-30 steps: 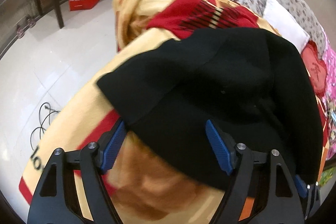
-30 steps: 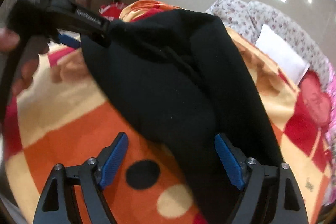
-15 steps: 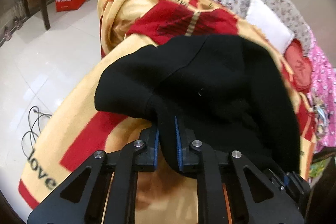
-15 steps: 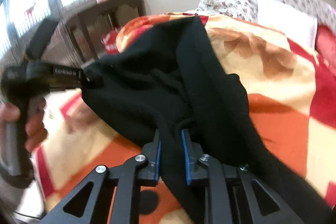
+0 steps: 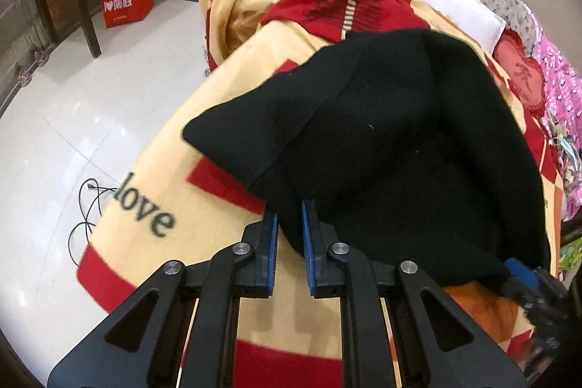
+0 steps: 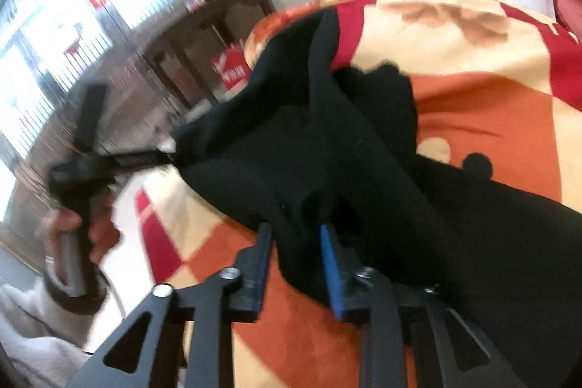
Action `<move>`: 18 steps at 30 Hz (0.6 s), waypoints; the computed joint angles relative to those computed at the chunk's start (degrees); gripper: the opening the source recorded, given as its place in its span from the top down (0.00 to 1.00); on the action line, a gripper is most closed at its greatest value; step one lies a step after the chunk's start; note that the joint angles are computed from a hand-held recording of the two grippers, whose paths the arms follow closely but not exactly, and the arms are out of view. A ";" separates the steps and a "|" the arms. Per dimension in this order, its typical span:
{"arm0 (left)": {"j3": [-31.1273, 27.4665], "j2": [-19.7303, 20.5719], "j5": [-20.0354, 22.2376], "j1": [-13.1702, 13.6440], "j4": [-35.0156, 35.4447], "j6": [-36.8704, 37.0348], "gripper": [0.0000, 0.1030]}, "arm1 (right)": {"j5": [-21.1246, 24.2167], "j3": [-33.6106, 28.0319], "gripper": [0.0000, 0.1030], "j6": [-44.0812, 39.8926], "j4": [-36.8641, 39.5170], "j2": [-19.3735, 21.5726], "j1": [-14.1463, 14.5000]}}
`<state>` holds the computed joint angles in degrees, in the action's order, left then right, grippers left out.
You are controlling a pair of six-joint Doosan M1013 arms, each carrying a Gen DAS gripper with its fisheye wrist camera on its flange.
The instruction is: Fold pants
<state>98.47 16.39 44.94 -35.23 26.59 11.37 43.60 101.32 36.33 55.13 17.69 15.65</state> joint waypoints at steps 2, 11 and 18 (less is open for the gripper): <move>-0.07 -0.69 1.76 -0.57 3.41 -2.17 0.88 | 0.16 0.36 0.58 -0.27 2.75 -0.57 -0.82; -2.29 -1.22 6.76 -4.25 17.04 -8.33 0.65 | -3.86 0.98 0.55 3.73 -1.60 -3.24 0.65; -7.15 4.47 3.22 -2.64 6.46 4.17 0.64 | -15.29 0.35 0.52 11.56 -21.03 -2.95 4.15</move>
<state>91.32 20.86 48.17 -37.86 33.05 15.55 28.31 101.67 47.89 34.10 14.74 19.80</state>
